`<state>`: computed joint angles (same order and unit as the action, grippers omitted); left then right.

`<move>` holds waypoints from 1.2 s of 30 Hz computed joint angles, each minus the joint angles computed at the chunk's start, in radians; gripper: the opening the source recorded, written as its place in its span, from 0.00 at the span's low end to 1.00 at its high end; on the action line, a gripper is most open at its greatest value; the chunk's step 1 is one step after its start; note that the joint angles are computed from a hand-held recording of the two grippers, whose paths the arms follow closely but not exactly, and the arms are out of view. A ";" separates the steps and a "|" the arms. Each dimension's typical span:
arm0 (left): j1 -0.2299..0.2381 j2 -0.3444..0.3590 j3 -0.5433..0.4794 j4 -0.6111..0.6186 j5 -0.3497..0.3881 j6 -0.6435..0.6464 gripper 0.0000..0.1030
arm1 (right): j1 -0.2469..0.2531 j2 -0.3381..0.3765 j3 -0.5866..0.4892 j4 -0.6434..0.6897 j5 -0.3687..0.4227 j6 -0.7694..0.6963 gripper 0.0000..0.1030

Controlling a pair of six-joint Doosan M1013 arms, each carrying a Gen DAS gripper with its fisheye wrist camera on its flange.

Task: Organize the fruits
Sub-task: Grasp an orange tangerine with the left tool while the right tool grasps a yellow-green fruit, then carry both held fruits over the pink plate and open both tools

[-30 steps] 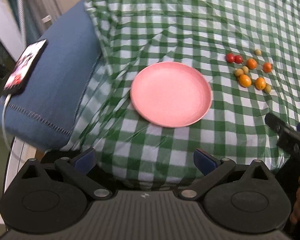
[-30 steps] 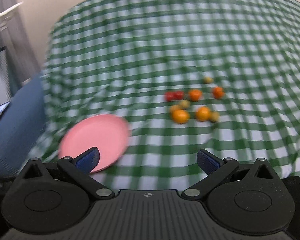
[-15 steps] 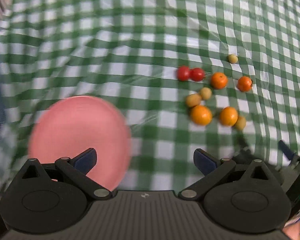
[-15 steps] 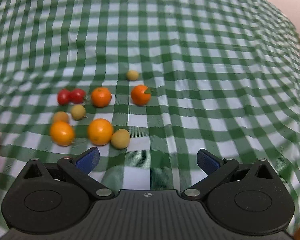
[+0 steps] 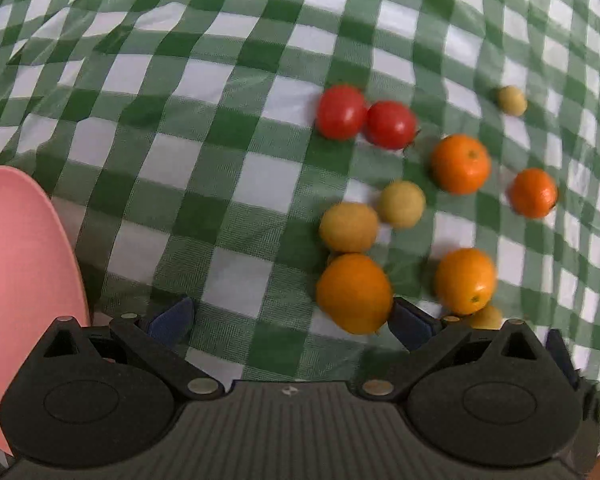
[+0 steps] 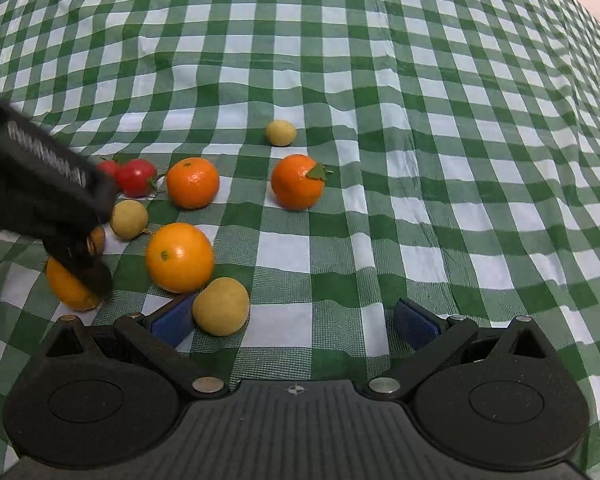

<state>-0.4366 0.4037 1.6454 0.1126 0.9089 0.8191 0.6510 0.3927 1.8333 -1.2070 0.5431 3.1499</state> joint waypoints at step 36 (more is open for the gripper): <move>-0.057 -0.505 0.360 0.307 0.031 -0.125 0.37 | 0.195 -0.200 0.126 -0.222 0.103 0.357 0.28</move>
